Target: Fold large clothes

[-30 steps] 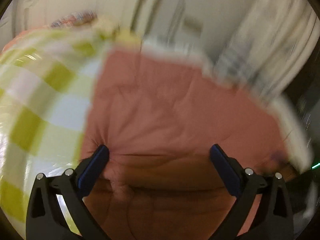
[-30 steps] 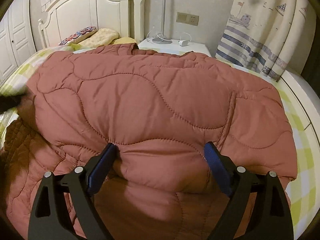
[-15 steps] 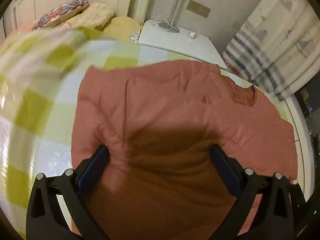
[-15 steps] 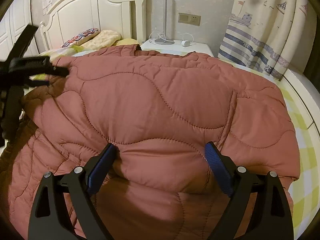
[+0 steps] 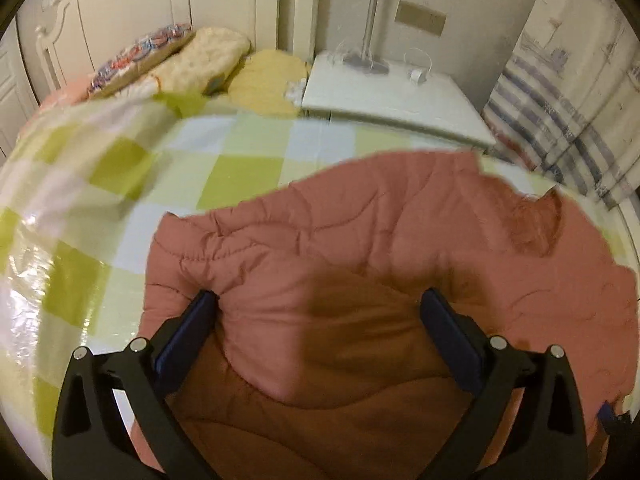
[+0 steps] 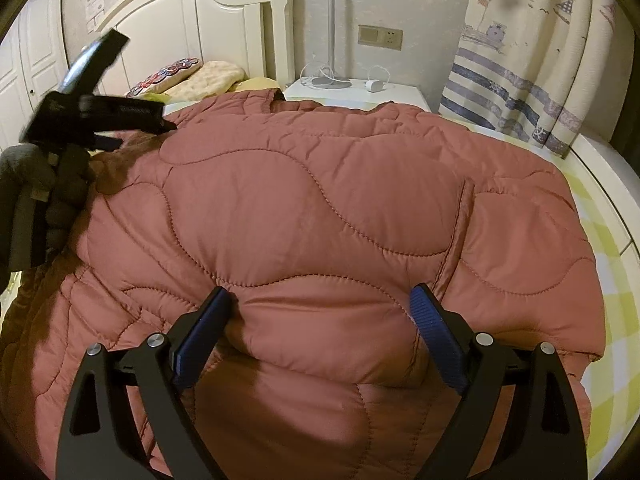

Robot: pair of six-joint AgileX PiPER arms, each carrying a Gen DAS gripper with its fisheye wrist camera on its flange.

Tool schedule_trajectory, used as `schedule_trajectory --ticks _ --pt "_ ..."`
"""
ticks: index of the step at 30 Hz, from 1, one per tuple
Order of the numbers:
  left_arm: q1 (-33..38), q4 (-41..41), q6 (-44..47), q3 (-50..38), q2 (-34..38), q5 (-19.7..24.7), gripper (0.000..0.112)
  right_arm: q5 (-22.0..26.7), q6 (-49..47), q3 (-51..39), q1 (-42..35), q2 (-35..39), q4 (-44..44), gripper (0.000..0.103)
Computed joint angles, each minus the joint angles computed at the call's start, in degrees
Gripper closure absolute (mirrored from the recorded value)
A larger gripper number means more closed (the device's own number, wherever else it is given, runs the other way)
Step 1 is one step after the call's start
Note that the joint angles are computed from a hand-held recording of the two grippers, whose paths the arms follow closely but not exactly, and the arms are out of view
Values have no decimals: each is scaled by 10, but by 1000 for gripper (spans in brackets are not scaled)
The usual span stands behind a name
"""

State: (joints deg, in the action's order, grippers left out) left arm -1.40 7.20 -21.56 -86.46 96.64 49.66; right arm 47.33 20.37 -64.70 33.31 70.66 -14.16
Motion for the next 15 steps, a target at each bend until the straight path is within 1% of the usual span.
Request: schedule_trajectory --ticks 2,3,4,5,6,7,10,11,13,14,15 --pt "6 -20 10 47 -38 -57 12 -1 -1 -1 -2 1 2 16" --pt "1 -7 5 53 -40 -62 11 -1 -2 -1 -2 2 3 16" --pt "-7 29 -13 47 -25 -44 11 -2 -5 0 -4 1 5 16" --pt "-12 43 -18 35 -7 -25 11 -4 -10 1 -6 1 8 16" --pt "-15 45 -6 35 4 -21 11 -6 -14 2 -6 -1 12 16" --pt "-23 63 -15 40 2 -29 11 -8 -17 3 -7 -1 14 16" --pt "-24 64 -28 46 -12 -24 12 -10 -24 4 -14 -1 23 16" --pt "-29 68 -41 61 -30 -31 12 -11 -26 4 -17 0 26 16" --pt "-46 48 -48 121 -93 -65 12 -13 -27 6 -18 -2 29 16" --pt "-61 56 -58 148 -120 -75 12 -14 -28 6 -19 -1 29 16" --pt "-88 86 -80 181 -150 -80 12 -13 -28 6 -19 -1 29 16"
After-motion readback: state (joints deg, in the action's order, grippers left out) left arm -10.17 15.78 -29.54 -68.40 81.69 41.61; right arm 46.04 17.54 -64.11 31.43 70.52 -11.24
